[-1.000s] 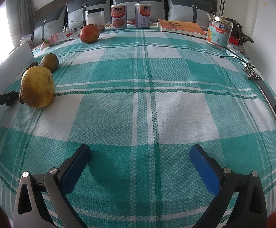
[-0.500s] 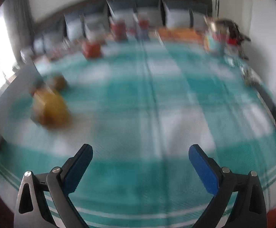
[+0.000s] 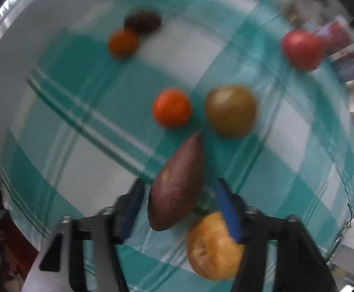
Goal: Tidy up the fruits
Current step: 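Carry the dark fruit toward the white box with the left gripper while the right gripper grasps the sweet potato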
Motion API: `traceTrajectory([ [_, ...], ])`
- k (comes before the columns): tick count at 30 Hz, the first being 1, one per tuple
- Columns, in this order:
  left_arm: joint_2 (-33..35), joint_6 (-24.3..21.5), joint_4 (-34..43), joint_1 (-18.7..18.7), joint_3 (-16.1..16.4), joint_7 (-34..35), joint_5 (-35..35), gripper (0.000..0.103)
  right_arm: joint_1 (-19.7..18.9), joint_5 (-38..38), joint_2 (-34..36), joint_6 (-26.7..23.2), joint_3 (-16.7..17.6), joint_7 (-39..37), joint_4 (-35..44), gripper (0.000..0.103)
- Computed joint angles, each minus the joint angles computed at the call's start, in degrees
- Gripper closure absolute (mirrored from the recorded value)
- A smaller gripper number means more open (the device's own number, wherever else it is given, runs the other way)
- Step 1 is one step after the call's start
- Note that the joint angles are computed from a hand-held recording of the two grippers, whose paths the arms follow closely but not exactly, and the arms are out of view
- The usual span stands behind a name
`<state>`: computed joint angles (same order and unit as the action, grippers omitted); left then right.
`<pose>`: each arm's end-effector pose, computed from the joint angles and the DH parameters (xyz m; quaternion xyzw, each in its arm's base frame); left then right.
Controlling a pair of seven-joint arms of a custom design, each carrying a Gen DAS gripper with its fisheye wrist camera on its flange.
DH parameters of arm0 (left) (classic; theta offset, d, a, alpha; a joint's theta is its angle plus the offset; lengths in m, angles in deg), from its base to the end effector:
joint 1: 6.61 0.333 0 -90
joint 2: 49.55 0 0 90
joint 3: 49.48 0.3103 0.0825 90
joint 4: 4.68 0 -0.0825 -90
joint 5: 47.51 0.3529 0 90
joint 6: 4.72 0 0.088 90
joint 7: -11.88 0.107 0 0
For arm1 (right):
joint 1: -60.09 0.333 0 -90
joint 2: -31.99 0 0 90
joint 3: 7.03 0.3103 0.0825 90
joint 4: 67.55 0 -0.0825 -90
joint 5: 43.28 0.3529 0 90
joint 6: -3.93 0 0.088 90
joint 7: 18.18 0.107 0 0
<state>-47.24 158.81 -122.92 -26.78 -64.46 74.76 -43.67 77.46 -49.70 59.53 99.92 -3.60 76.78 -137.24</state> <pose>0.4715 -0.3340 0.5138 -0.5914 0.7179 -0.3524 0.1033 0.6265 0.2166 0.4993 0.7990 -0.5998 0.0298 0.0311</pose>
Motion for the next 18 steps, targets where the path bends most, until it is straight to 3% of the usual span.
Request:
traceTrajectory([
  [2,-0.86,-0.16,-0.32,0.28,-0.02,1.02,-1.64,0.060,0.71,-0.94,0.78,-1.20,0.00,0.13,1.27,0.061],
  [5,-2.91,-0.03,-0.50,0.80,-0.27,5.19,-7.12,0.060,-0.92,3.77,-3.47,4.77,0.87,1.61,-4.80,0.061],
  [8,-5.30,0.49,-0.53,1.11,0.05,10.99,-14.26,0.060,-3.40,11.49,-11.21,14.64,1.64,3.34,-15.28,0.061],
  [11,-7.46,-0.44,0.34,2.04,1.32,15.73,-20.77,0.060,-6.12,25.98,-19.10,25.80,2.68,-0.14,-25.89,0.061],
  [14,-7.30,-2.59,2.28,4.96,1.84,13.44,-17.95,0.060,-5.47,37.95,-22.78,32.26,3.17,-4.54,-29.17,0.061],
  [18,-4.62,-7.83,5.56,9.63,2.68,3.55,-5.78,0.060,-1.50,42.59,-19.04,34.50,5.10,-6.48,-21.67,0.061],
])
